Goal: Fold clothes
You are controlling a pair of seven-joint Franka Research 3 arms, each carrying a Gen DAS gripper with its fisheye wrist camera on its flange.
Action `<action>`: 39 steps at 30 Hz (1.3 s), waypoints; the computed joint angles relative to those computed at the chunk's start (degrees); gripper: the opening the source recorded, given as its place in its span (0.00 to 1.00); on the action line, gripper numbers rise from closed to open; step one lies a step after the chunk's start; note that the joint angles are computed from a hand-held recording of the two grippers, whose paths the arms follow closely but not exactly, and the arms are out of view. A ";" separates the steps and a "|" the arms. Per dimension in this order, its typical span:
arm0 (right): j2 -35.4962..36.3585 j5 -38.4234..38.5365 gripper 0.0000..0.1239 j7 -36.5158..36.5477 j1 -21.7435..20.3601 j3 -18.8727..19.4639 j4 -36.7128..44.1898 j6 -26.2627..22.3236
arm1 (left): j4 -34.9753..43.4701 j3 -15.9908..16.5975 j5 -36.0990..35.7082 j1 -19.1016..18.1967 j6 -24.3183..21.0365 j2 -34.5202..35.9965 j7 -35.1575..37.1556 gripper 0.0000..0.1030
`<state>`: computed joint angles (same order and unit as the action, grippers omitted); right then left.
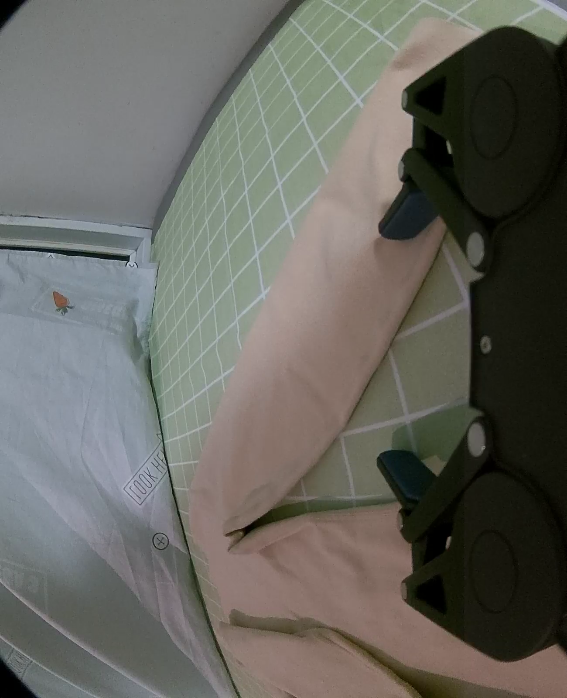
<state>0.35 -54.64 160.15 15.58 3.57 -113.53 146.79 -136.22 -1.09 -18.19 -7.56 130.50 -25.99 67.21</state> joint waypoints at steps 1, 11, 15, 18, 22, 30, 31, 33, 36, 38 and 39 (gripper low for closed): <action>-0.09 0.56 0.83 -0.65 -0.09 -0.09 -0.12 0.44 | 0.64 -0.26 0.66 0.22 -0.35 0.30 -0.33 0.05; -4.92 17.26 0.83 -20.26 -2.53 -0.11 -4.78 4.88 | 3.30 -6.74 20.58 3.25 13.09 -0.53 -5.73 0.87; -9.39 17.65 0.83 -16.22 -5.51 1.18 -8.80 3.97 | 5.14 -6.79 23.21 2.64 17.23 1.60 -8.93 0.99; -12.35 15.74 0.83 -13.51 -8.05 2.84 -10.29 1.12 | 7.44 -7.75 26.07 2.87 14.56 3.09 -10.92 0.99; -14.48 16.36 0.83 -10.36 -10.69 3.85 -11.93 -0.62 | 10.21 -9.06 29.89 2.91 10.59 5.03 -14.41 0.99; -16.56 15.47 0.83 -10.71 -13.26 4.51 -14.97 -3.13 | 12.28 -9.40 31.50 0.82 9.70 7.48 -17.47 0.99; -16.78 15.01 0.83 -10.41 -13.62 4.58 -15.37 -2.69 | 12.36 -9.43 31.57 0.56 9.46 7.60 -17.46 0.99; -16.69 14.60 0.83 -9.95 -14.10 4.82 -15.40 -2.45 | 12.46 -9.51 31.77 0.16 9.12 7.78 -17.49 0.99; -16.37 13.80 0.83 -8.87 -14.64 5.14 -15.21 -2.39 | 12.60 -9.46 31.97 -0.09 8.61 7.93 -17.74 0.99; -15.82 12.60 0.83 -6.70 -14.86 5.87 -14.51 -3.67 | 12.56 -9.38 32.18 -0.03 8.20 7.81 -18.10 0.99; -15.48 12.07 0.83 -5.69 -14.75 6.12 -14.04 -4.50 | 12.57 -9.37 32.30 0.03 7.95 7.76 -18.33 0.99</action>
